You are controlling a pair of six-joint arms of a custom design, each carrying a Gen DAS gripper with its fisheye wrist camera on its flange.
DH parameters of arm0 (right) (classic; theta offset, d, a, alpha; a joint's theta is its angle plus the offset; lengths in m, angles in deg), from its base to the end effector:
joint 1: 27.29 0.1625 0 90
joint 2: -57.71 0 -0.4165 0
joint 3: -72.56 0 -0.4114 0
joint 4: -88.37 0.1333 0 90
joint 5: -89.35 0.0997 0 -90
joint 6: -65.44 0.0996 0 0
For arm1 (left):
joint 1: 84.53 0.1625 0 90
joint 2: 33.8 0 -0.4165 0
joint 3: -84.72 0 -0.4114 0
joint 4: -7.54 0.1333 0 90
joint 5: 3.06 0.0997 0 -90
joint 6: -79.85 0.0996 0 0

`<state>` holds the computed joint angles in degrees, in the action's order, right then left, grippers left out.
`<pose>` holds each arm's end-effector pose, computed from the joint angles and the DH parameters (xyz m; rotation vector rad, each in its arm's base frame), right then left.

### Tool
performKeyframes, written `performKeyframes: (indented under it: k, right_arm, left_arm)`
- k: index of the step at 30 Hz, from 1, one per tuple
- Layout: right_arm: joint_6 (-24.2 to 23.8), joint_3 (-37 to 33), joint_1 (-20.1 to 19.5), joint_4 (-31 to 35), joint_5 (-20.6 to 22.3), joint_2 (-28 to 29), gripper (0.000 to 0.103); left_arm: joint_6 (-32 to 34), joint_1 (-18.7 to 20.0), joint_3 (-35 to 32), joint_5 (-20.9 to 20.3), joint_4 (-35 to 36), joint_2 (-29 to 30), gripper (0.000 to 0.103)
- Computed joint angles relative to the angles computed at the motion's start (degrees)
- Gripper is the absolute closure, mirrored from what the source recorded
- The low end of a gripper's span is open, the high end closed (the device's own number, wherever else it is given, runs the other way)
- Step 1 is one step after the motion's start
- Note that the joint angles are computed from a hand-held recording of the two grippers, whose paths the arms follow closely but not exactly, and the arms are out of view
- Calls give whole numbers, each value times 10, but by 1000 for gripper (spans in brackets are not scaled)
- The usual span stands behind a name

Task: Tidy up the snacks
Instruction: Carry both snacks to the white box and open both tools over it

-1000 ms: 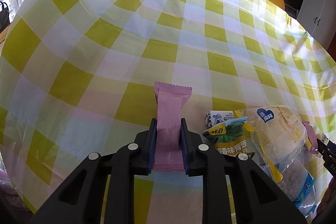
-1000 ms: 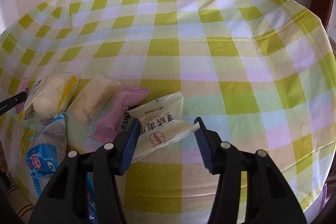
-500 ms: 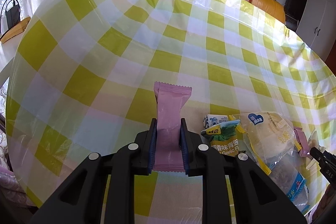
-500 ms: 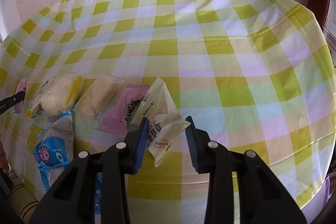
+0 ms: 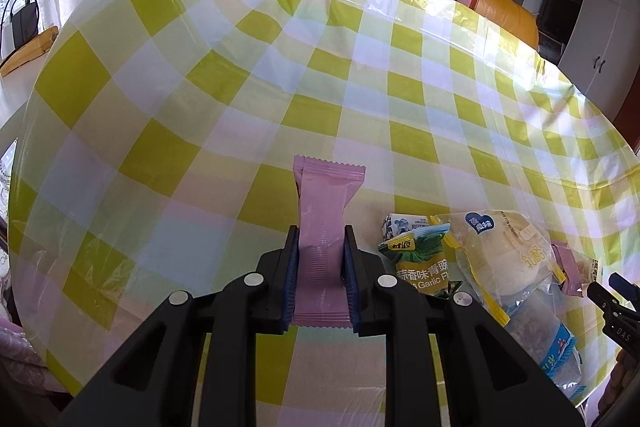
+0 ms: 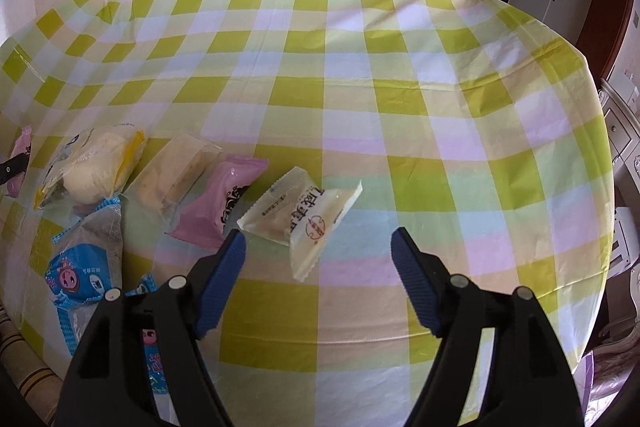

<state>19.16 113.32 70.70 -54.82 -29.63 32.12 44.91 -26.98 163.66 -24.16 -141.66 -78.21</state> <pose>0.2100 -0.8843 0.2275 0.9036 -2.2313 0.5772 -0.2072 -0.7475 0.2298 -0.3562 2.0674 -1.1670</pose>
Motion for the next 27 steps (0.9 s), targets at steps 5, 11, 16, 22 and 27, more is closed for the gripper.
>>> performKeyframes:
  k: [5, 11, 16, 22, 27]
  right_arm:
    - [-8, -85, 0, 47, -11, 50, 28]
    - [82, -174, -12, 164, 26, 83, 58]
    - [87, -124, -13, 134, 34, 52, 65]
    - [87, -25, -15, 80, 40, -11, 67]
    - [90, 50, -19, 47, 45, -64, 71]
  left_arm:
    - [12, -1, 2, -1, -14, 1, 83]
    - [40, -10, 2, -1, -40, 6, 84]
    - [51, -23, 8, -1, -55, 4, 84]
    - [47, -42, 24, -3, -62, -3, 85]
    - [54, -61, 36, -16, -74, -5, 85]
